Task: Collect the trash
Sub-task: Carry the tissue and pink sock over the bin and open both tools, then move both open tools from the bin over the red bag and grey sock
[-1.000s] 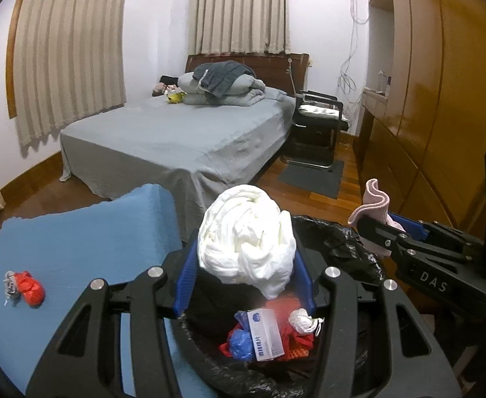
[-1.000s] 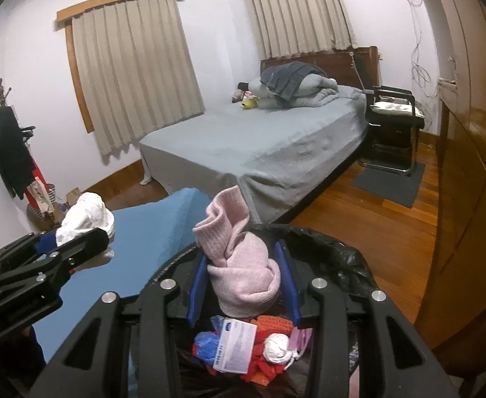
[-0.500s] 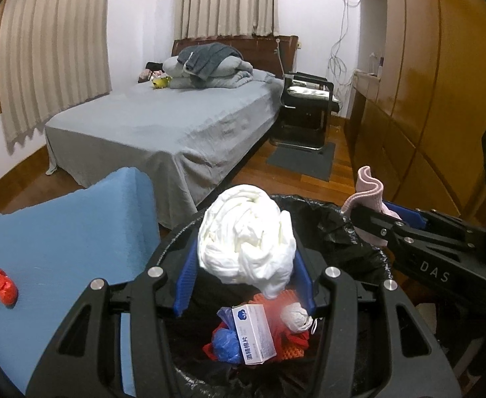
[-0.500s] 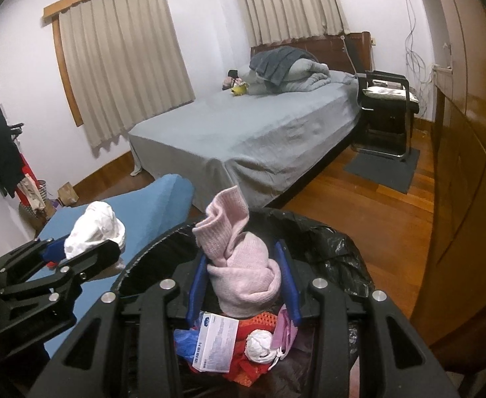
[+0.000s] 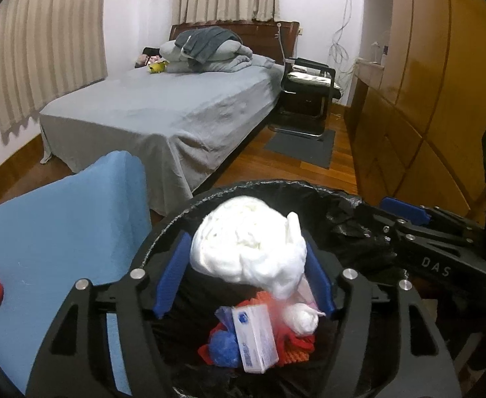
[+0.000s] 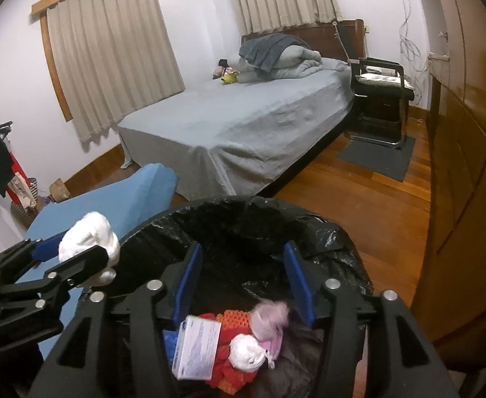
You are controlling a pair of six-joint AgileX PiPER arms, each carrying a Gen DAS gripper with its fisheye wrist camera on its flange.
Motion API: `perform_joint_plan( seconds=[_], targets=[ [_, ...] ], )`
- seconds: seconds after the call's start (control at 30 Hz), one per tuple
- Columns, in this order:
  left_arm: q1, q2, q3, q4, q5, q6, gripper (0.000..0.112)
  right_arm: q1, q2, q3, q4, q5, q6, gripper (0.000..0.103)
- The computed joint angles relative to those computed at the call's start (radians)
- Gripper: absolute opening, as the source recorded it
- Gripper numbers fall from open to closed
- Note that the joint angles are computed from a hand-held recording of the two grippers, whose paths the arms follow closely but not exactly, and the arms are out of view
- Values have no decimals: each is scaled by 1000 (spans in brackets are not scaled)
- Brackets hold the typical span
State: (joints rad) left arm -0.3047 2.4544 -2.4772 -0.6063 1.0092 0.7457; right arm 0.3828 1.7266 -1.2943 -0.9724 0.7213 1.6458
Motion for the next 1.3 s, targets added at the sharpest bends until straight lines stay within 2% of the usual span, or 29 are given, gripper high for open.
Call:
perform_joint_plan(
  seconds=[0.1, 0.17, 0.33, 0.4, 0.67, 0.9, 1.13, 1.3],
  targets=[
    [2, 29, -62, 10, 21, -25, 76, 5, -3, 4, -15, 15, 22, 64],
    [3, 47, -99, 18, 33, -40, 77, 10, -8, 12, -29, 29, 40, 70],
    [10, 15, -42, 7, -3, -25, 84, 14, -22, 24, -52, 57, 62, 92],
    [15, -12, 3, -4, -30, -10, 89, 21, -24, 17, -56, 79, 63, 97],
    [42, -100, 136, -48, -83, 43, 92, 54, -30, -5, -57, 116, 72, 97],
    [96, -127, 143, -82, -75, 57, 92, 95, -18, -63, -54, 155, 45, 97],
    [164, -151, 150, -114, -77, 75, 92, 134, 69, -223, -23, 184, -39, 97],
    [233, -124, 83, -110, -59, 62, 93, 150, 174, -389, 16, 194, -129, 97]
  ],
)
